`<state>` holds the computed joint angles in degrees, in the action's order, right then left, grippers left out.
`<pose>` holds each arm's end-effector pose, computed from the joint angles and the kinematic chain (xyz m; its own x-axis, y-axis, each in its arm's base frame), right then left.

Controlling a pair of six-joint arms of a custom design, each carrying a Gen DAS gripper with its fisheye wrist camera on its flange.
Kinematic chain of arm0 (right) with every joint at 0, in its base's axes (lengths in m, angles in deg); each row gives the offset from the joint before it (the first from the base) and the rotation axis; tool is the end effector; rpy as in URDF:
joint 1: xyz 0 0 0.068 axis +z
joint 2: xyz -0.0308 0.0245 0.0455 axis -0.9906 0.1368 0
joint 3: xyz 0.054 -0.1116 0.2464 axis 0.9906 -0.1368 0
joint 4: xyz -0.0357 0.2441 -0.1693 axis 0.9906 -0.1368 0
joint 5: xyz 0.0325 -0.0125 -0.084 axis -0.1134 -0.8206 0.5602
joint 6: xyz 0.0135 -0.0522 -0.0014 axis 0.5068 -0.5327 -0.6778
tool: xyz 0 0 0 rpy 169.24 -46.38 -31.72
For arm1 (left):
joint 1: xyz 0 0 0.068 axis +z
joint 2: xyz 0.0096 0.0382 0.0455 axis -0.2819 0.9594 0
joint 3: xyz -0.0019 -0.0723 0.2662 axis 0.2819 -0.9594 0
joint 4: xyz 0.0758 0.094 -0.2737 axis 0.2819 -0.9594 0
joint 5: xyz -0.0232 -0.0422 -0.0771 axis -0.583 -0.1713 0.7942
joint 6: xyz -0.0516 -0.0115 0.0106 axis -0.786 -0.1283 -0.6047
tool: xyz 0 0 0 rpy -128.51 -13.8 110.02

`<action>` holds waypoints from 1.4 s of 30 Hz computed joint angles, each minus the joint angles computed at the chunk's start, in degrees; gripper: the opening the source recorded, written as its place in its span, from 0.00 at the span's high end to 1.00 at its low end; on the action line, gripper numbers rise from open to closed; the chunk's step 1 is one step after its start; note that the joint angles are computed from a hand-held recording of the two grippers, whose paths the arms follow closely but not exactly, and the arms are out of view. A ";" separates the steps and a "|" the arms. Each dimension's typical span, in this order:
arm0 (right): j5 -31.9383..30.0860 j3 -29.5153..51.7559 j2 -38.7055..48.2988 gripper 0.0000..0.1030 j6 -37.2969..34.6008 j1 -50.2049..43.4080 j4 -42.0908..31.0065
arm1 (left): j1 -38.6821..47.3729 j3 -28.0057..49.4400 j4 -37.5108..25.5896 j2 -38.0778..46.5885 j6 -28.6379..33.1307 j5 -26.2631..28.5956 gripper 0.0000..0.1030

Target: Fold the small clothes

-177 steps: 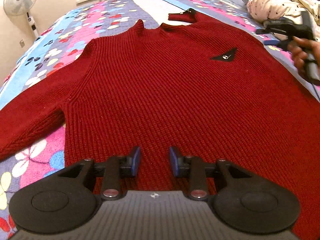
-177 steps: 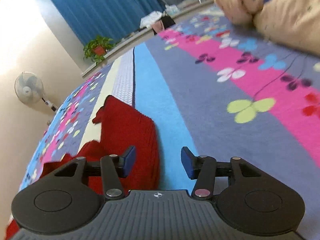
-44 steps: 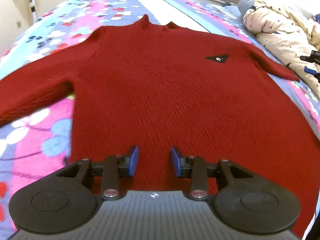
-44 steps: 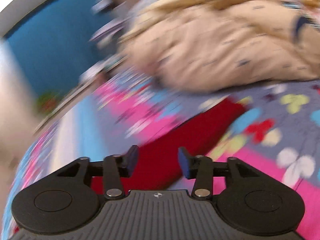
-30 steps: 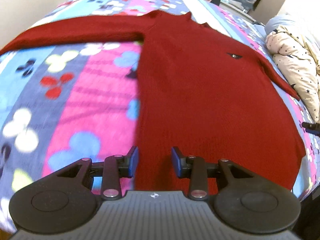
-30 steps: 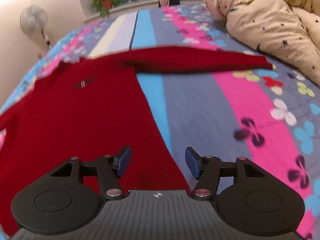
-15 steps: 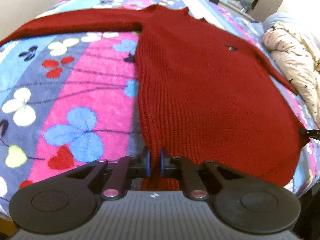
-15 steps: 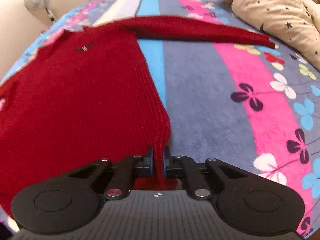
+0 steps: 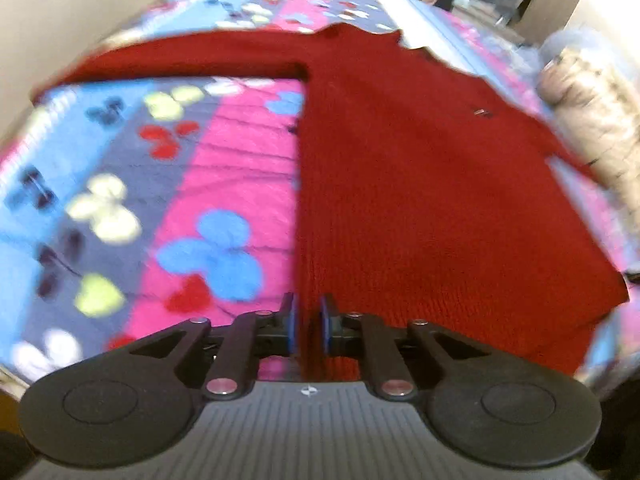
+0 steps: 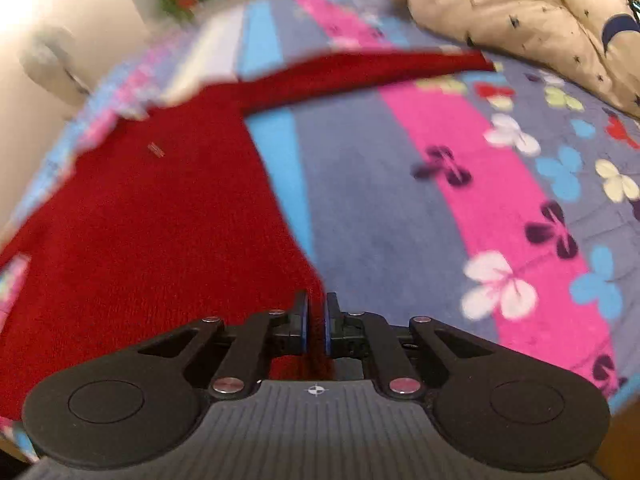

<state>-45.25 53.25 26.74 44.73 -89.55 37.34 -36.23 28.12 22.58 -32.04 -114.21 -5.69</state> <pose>0.3781 -0.0430 0.2395 -0.8604 0.0129 -0.5095 -0.0459 0.9936 0.1028 0.1918 -0.0618 0.1831 -0.7922 -0.3460 -0.5027 -0.3022 0.9381 -0.1695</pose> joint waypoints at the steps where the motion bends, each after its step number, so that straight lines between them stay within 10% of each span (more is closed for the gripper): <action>1: 4.90 -1.75 -1.04 0.89 -0.44 1.90 2.80 | -1.83 0.17 1.02 -0.03 0.27 -2.36 0.79; 6: 1.08 -7.61 -6.34 0.67 -4.81 5.59 11.51 | -5.64 1.00 7.33 3.18 2.91 -1.31 0.69; 12: 5.96 -0.97 4.82 0.49 -9.17 11.55 -0.60 | -5.19 5.49 6.89 17.59 2.74 3.35 0.62; 22: 7.12 -5.72 -1.20 0.49 -8.71 15.63 11.11 | -7.99 6.67 8.59 12.87 0.83 -7.75 0.36; 32: -1.57 -4.11 -7.97 0.40 -6.70 10.52 24.24 | -6.46 12.07 12.35 8.97 5.17 -16.30 0.33; 42: 0.37 -4.03 -2.62 0.43 -3.07 6.88 28.53 | 10.14 23.61 22.65 26.55 24.14 -3.05 0.46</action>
